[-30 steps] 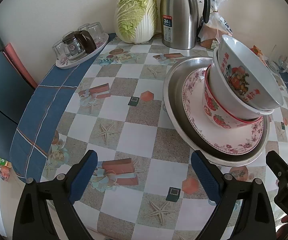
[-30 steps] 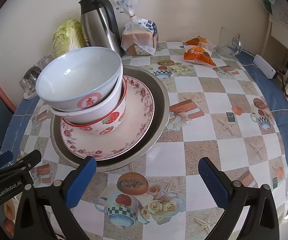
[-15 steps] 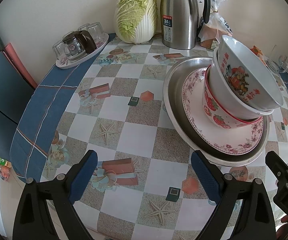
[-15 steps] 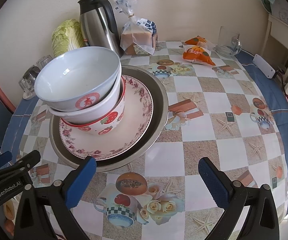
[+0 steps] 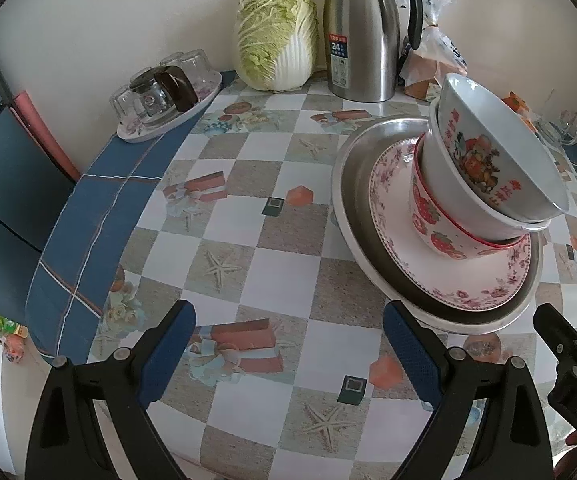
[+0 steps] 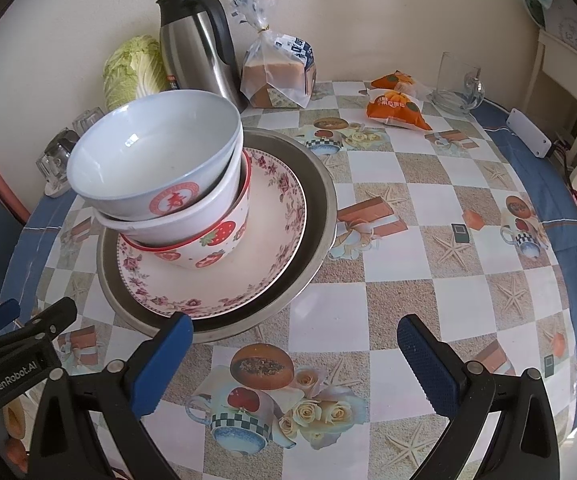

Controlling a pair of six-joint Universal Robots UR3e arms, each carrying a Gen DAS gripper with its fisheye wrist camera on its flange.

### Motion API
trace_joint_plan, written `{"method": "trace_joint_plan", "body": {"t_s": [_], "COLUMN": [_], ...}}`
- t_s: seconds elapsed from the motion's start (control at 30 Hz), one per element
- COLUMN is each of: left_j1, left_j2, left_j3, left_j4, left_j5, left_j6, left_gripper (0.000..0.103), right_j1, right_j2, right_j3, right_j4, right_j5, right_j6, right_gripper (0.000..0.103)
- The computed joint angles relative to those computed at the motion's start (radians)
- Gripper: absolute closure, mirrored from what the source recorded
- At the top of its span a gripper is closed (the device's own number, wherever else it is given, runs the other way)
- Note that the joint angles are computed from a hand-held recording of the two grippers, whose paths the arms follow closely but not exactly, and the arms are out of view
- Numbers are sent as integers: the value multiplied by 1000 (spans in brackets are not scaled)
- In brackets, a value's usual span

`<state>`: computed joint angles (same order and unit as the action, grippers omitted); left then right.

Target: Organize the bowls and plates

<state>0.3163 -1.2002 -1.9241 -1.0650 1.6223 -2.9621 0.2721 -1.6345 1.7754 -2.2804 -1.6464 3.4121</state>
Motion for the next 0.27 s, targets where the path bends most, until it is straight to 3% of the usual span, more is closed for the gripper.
{"method": "trace_joint_plan", "body": {"t_s": [0.27], "left_j1": [-1], "left_j2": [30], "left_j3": [-20], "left_j4": [33], "left_j5": [-10], "left_j6": [19], "left_gripper": [8], "right_j1": [-3], "right_j2": [-3], "right_j3": [7], "right_j4": [-2], "right_j5": [2], "right_j6": [-4], "right_gripper": [0]}}
